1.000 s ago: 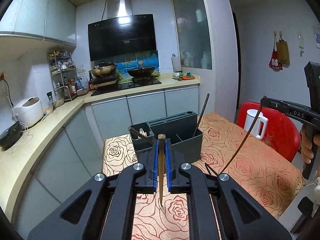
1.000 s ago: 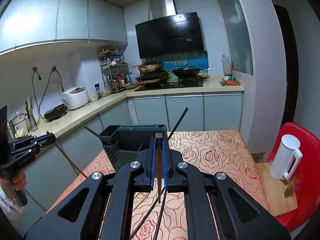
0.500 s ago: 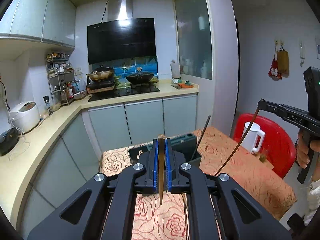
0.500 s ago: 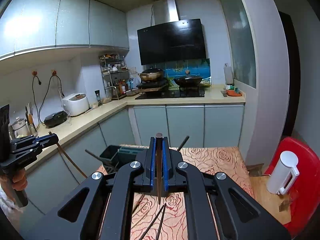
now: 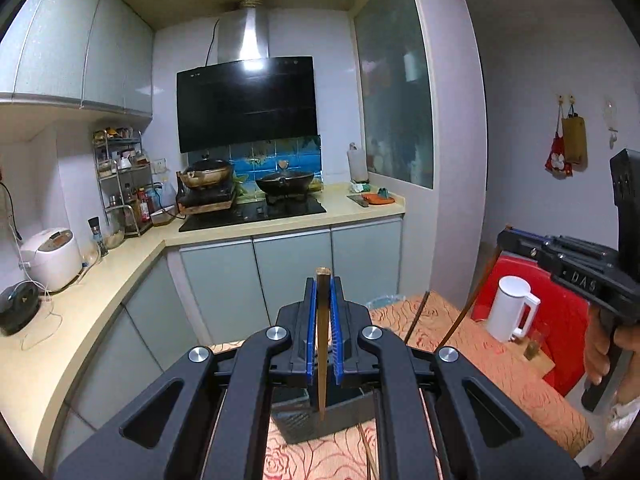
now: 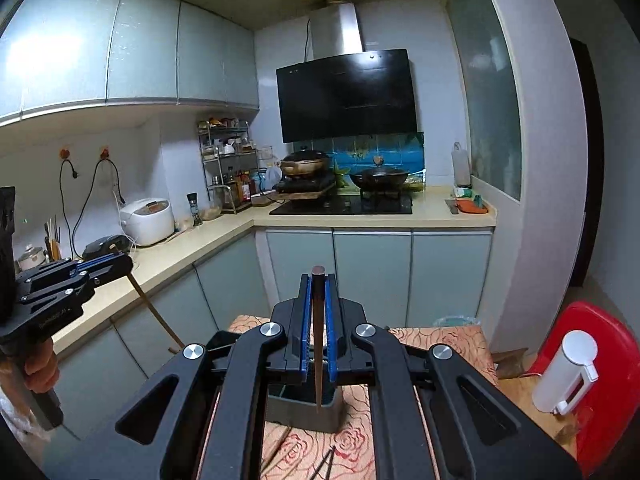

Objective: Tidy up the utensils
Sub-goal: 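Carry both chopsticks to the green caddy and lower them into it, then open both tools to release the chopsticks into the caddy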

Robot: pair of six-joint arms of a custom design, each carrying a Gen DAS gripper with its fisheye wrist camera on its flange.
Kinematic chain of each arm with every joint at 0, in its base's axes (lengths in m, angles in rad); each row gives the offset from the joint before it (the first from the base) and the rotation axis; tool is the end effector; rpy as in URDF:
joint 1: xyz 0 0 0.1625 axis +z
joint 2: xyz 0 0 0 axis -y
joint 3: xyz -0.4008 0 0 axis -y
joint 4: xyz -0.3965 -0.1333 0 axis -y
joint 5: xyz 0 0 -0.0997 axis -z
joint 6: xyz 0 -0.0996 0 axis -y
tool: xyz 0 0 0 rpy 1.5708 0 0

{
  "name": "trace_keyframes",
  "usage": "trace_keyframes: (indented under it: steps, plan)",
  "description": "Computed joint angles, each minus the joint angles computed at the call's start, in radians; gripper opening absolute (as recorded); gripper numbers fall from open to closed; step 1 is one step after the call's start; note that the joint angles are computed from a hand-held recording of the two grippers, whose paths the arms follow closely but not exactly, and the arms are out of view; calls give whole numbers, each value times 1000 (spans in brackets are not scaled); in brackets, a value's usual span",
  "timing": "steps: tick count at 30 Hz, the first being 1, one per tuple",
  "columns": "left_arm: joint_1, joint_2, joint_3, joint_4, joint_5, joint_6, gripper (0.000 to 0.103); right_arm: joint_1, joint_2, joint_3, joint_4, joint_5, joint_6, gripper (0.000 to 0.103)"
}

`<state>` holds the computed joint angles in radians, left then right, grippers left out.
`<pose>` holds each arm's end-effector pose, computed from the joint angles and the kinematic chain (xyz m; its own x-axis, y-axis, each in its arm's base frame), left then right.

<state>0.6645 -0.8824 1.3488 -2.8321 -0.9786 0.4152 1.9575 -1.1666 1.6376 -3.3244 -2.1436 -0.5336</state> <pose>-0.4642 -0.6036 0.3070 -0.5328 0.5471 -0.6456 0.8374 0.2308 -0.4955 0.3071 -0.5439 0.4229 -0.7843 0.0076 0.6203 -0.5879 0.3102 -0.7471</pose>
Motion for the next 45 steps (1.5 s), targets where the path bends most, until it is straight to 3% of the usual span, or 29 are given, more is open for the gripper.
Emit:
trace_keyframes:
  steps: [9,19,28,30,32,34,37,45]
  plan:
    - [26,116,-141,31,4,-17,6,-27,85,-128,87,-16,30,7]
    - [76,200,-234,87,12,-54,6,-73,139,-192,209,-15,104,7]
    - [108,202,-244,125,3,-98,7,-100,180,-223,256,-27,130,7]
    - [110,195,-238,122,1,-97,12,-101,182,-223,258,-28,133,9]
    - [109,186,-223,96,2,-95,37,-100,185,-223,250,-30,123,9]
    - [106,180,-213,76,1,-97,42,-98,183,-220,245,-30,120,13]
    - [104,168,-200,62,0,-97,52,-94,183,-214,207,-36,113,42]
    - [96,114,-114,-35,1,-93,74,-84,152,-181,138,-39,84,44]
